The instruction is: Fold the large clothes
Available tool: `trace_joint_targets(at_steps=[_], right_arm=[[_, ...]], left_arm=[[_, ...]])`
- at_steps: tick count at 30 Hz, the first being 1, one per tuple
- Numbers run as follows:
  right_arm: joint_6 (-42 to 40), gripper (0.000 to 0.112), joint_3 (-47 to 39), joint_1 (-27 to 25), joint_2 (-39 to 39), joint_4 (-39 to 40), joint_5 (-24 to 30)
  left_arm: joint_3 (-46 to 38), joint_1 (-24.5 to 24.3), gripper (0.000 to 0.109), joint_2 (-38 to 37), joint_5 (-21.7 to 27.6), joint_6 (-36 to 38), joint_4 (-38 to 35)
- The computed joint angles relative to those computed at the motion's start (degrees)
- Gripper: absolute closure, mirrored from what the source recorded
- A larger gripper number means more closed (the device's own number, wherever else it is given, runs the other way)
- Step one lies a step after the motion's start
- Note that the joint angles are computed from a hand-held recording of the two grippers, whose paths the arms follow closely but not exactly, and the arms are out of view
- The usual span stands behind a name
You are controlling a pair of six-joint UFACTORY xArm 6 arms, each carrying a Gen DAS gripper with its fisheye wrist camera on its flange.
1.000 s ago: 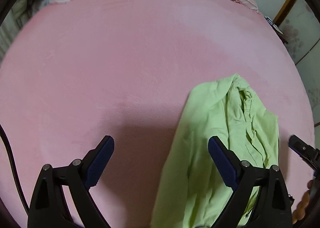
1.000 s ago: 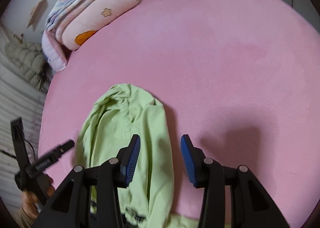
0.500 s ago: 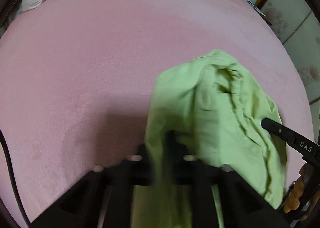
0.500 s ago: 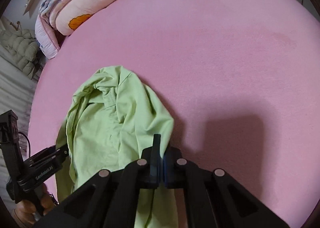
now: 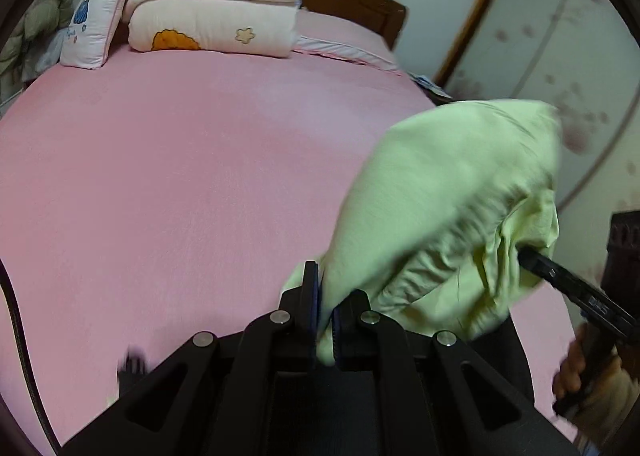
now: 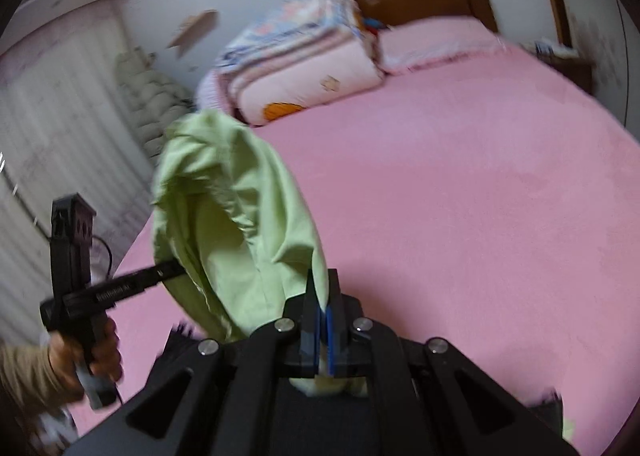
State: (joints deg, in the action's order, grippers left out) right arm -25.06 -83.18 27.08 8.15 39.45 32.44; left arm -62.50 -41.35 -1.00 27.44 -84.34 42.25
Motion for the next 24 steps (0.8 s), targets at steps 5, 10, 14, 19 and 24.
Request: trace_joint_targets(at_steps=[5,10,14,19,24], right_arm=[[2.7,0.106,23.53,0.93,-16.24,-7.25,-4.72],[15.68,0.103,35.21,0.84,-23.05,-22.42,1.55],[19.86,0.103,37.54,0.08,-27.1,-25.36,7.31],[23.62,0.103,40.0,-1.54,-35.15,-25.52,13.91],[25.13,0.103,36.88,-0.08,-38.42,-24.14,15.59]], left_arm=[[14.33,-8.1,0.103,-9.68,2.21,-2.85,-4.29],[17.9,-15.38,0.102,-6.87,4.28,-2.75,-12.18],[17.87,-15.3,0.099,-8.34,6.09,-2.09,-12.94],[14.22,-18.63,0.05,-11.23,14.45,1.39,-21.44],[12.39,-23.44,0.05,-16.11,21.13,-7.67,-15.67]])
